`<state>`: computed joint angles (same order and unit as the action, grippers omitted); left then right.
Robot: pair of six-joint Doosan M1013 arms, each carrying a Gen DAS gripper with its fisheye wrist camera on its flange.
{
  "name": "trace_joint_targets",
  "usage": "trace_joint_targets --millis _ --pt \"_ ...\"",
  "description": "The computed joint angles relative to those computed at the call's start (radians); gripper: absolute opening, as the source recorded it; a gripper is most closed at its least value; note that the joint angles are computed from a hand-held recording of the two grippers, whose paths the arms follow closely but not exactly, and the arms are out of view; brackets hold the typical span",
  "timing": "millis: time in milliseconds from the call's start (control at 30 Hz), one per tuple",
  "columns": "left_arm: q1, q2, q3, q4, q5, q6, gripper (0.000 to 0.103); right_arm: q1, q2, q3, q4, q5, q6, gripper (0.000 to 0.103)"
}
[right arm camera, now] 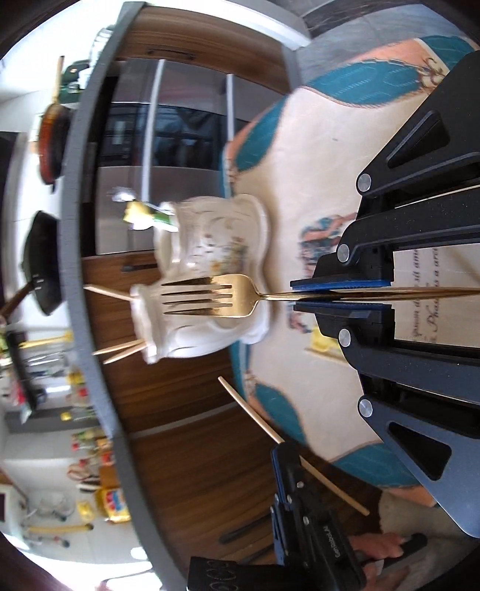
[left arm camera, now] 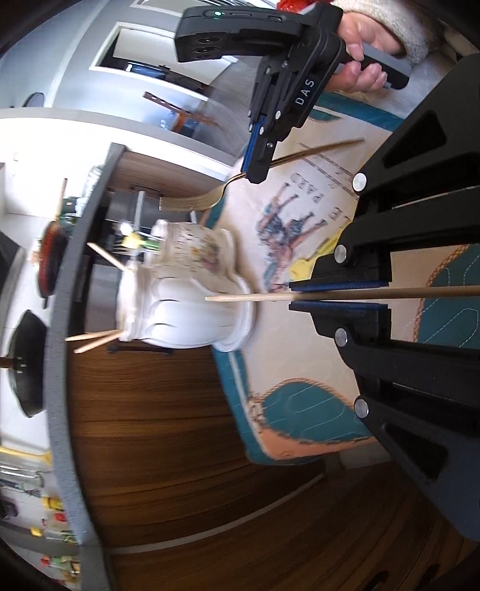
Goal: Organize utensils
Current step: 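Lift chopstick with left tool while right tool lifts gold fork over holder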
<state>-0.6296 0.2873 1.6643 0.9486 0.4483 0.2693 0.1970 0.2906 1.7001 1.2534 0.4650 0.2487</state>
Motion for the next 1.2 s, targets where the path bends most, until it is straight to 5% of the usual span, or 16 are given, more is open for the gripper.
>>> trace_joint_targets --millis 367,667,967,1200 --pt "0.010 -0.019 0.007 0.195 -0.030 -0.199 0.005 -0.005 -0.020 0.027 0.595 -0.008 -0.606 0.007" --pt "0.030 -0.007 -0.053 0.494 -0.074 -0.434 0.005 -0.006 0.001 -0.040 0.688 0.006 -0.640 0.007" --pt "0.073 0.059 -0.156 0.894 -0.089 -0.856 0.005 -0.009 0.068 -0.163 0.880 -0.008 -0.675 0.007" --pt "0.099 0.136 -0.249 0.989 -0.092 -0.940 0.005 -0.008 0.129 -0.229 1.008 -0.008 -0.732 0.007"
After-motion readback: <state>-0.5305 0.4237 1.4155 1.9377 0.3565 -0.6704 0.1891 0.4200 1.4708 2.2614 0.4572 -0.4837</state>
